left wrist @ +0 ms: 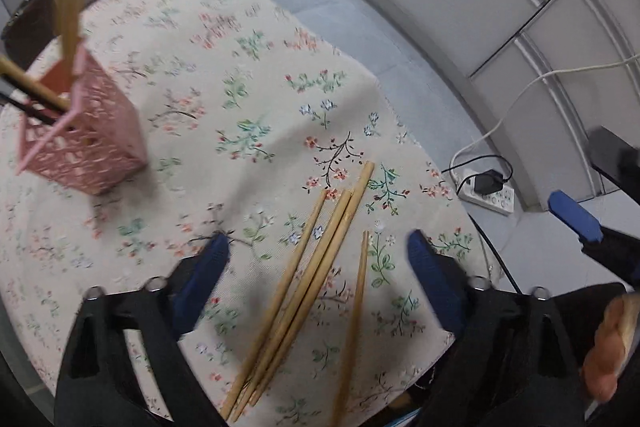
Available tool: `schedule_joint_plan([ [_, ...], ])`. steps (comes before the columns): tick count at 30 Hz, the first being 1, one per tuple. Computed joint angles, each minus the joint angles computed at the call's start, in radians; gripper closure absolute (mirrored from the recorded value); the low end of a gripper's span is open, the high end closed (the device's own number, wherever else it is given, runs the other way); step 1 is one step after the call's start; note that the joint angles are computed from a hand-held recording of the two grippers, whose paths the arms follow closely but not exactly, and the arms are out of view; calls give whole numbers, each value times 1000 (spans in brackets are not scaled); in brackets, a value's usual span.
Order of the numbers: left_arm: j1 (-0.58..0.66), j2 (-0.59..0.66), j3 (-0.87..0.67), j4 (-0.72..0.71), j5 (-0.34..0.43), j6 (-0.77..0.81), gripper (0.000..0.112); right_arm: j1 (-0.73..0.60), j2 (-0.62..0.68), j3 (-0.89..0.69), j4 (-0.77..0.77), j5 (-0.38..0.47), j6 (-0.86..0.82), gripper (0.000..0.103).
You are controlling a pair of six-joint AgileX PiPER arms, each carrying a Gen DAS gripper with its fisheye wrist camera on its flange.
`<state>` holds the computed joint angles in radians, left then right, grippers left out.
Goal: Organize utensils
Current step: 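Grasp a wooden chopstick with the left gripper while the right gripper grasps another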
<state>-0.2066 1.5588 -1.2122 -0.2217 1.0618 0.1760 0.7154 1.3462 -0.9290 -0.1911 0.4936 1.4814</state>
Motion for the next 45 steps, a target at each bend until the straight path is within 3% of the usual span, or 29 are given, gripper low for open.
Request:
schedule_joint_plan([
  [1,-8,51,-27,4,16,-15,53,-16,-3,13,50,-11,-40,7],
  [2,-11,90,-45,6,25,-25,58,-37,-5,32,116,-29,-95,7],
  [6,-26,177,-65,24,15,-44,69,-100,25,59,383,-58,-332,7],
  [9,-36,187,-66,27,6,-36,74,-102,54,45,445,-58,-396,7],
  [11,-43,185,-66,32,-2,-36,85,-104,75,39,492,-53,-442,7],
  [18,-35,186,-57,14,-8,-11,90,-103,105,33,509,-38,-442,7],
  [26,57,170,-63,-87,18,77,90,-113,130,32,575,-31,-510,7],
  [33,5,183,-55,31,-2,11,93,-108,150,26,604,-25,-541,7],
  [40,-88,147,12,161,-97,-52,97,-97,182,14,599,-9,-517,7],
  [41,-88,141,26,160,-116,-57,104,-99,186,19,609,-11,-518,7],
  [43,-56,118,62,121,-151,-34,106,-98,193,23,619,-16,-519,7],
  [45,-51,80,110,181,-201,-67,108,-92,209,9,609,-6,-523,7],
])
